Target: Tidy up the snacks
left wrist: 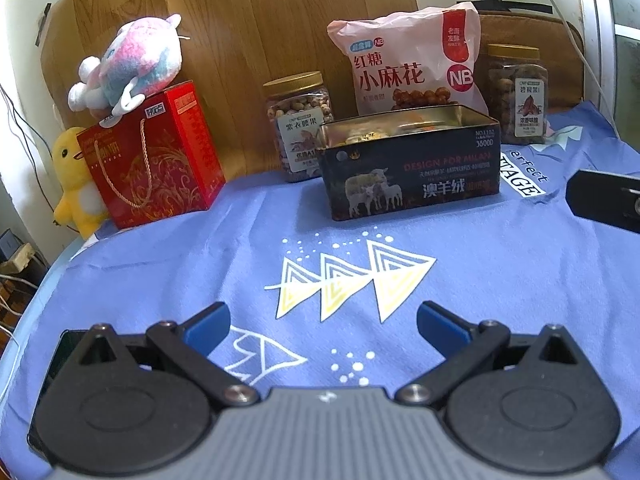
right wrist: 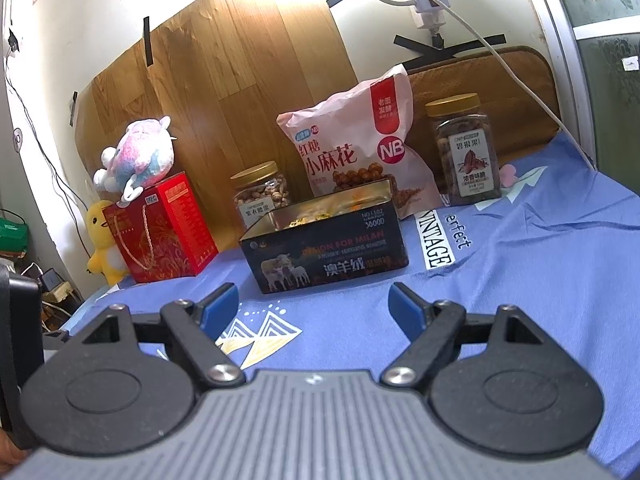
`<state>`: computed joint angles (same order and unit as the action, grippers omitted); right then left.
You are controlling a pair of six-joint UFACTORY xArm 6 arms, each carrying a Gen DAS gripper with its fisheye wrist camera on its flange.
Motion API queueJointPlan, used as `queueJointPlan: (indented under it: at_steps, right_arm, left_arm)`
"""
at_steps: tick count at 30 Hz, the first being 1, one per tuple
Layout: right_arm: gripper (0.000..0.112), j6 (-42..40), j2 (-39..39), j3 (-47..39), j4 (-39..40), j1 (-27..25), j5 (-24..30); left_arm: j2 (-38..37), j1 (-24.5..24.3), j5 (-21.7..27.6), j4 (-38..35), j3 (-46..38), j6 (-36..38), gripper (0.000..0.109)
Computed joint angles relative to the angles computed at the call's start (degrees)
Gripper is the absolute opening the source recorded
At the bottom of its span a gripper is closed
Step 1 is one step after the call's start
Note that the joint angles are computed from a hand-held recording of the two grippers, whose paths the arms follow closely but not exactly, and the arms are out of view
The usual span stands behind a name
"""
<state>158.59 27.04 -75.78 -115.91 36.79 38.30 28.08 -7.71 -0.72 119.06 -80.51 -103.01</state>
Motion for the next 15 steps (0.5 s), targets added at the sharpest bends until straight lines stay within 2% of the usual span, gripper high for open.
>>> queueJointPlan:
  at_steps: [8,15]
  right_arm:
    - [0.084,0.06,0.00,0.05,-0.07,-0.02,0.05]
    - [0.084,0.14,-0.07,0.11,-0.25,-0.11,-0.05]
  left_arm:
    - [0.07,0.15,-0.92,-0.82,-0.02,0.58,0.103]
    - [-0.02,-0.85,-1.98,12.01,-1.88,-12.38,0.103]
